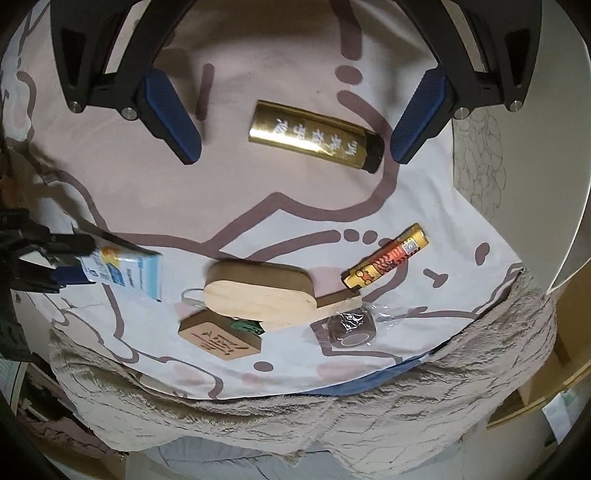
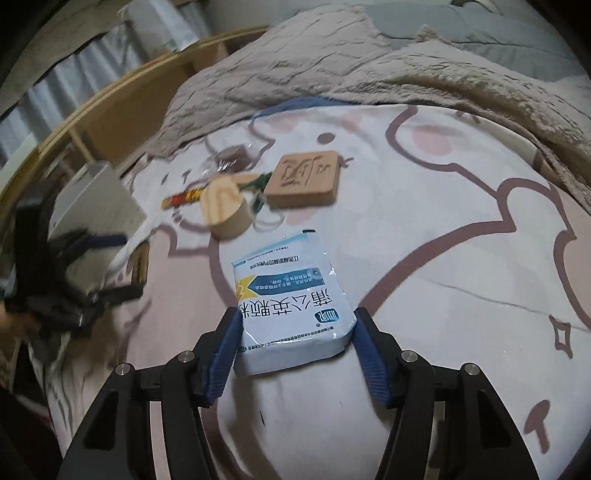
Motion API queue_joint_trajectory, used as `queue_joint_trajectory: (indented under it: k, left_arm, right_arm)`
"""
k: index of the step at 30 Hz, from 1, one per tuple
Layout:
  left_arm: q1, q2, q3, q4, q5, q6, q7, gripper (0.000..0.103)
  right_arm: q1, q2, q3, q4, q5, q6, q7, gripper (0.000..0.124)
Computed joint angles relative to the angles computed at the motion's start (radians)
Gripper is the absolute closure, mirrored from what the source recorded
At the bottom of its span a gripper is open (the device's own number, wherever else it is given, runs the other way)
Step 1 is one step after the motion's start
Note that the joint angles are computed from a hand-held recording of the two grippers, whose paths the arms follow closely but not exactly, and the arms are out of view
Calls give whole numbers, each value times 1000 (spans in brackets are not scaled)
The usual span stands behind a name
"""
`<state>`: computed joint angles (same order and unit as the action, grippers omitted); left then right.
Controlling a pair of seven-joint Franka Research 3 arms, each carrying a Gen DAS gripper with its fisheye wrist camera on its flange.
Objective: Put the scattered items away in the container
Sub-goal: 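Close the left gripper on the gold cylinder while the right gripper holds the packet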
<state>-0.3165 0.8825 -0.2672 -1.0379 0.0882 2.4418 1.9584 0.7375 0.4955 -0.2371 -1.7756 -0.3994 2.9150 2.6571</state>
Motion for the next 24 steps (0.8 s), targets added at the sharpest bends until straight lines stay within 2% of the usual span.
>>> queue_joint_trajectory:
  k: [4,7,8,9,16,19,24]
  left_arm:
    - [-9,62,3,115,-15,-79,-19,0]
    - [-31,138,15,255,-32,-179,-63,0]
    - [-34,147,15,272,-36,-194,-64,0]
    - [-38,149,16,276,-39,-202,-61,0]
    - [-25,88,-11,168,-66,-215,4,0]
    - [-13,33,-26,70,-77,-184,39,0]
    - [-3,-11,-38,-11,-91,-157,56,0]
  right_arm:
    - [-8,-3,28,20,-18,-75,-60,59]
    - [-11,6,43,47,-46,-127,-84,44]
    - [-4,10,40,59,-66,-152,-82,35]
    - [6,13,35,70,-91,-180,-74,33]
    - [-10,0,61,89,-213,-325,-13,33]
    - [-30,-21,77,71,-249,-354,30,33]
    - [-67,-48,100,36,-290,-379,123,33]
